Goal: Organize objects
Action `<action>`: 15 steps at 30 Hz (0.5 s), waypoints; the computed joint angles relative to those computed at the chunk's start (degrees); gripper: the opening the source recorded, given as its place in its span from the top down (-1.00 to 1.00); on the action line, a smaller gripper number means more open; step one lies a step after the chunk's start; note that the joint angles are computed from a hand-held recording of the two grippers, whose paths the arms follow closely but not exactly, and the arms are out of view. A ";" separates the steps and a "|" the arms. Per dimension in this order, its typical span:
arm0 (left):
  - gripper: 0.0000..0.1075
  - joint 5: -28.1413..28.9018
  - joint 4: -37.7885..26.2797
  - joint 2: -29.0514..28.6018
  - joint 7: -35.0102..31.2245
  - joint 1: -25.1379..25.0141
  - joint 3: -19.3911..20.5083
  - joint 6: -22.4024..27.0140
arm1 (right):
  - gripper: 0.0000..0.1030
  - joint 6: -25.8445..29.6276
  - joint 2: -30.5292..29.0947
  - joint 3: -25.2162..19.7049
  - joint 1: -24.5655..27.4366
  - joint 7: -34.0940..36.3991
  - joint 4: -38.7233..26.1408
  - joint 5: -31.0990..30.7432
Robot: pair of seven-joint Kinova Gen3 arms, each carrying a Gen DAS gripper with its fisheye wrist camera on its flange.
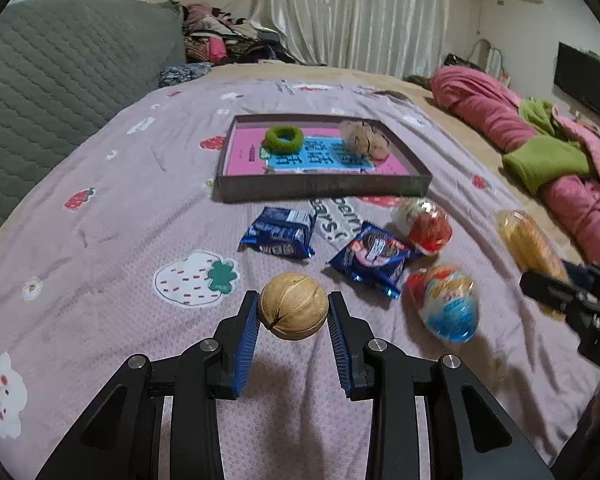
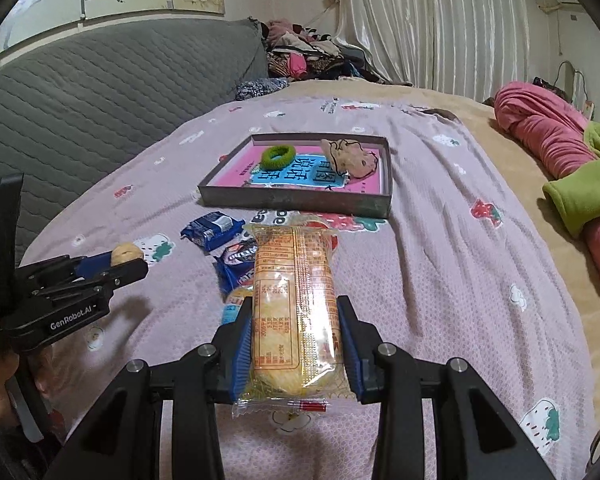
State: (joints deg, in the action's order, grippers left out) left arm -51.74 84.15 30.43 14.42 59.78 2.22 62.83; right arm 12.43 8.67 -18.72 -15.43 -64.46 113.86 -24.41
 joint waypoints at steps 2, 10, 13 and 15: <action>0.35 -0.17 -0.89 0.10 0.06 0.44 -0.14 1.16 | 0.24 -0.14 -0.45 -0.31 0.17 0.10 0.04 -0.46; 0.35 -0.75 -4.50 0.60 -1.21 1.14 -0.37 5.30 | 0.24 0.13 -1.56 -0.24 0.19 1.92 -0.49 -2.64; 0.35 -1.04 -6.07 0.89 -2.43 1.23 -0.41 6.66 | 0.24 0.28 -1.80 -0.30 0.27 3.14 -0.92 -3.95; 0.35 -1.28 -6.91 0.87 -3.02 1.17 -0.48 6.78 | 0.24 0.42 -1.99 0.21 -0.39 3.02 -1.36 -3.94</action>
State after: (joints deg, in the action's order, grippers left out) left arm -53.01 77.24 31.30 11.40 60.95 1.74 69.61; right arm 12.85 6.68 -18.51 -15.82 -61.44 112.50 -28.36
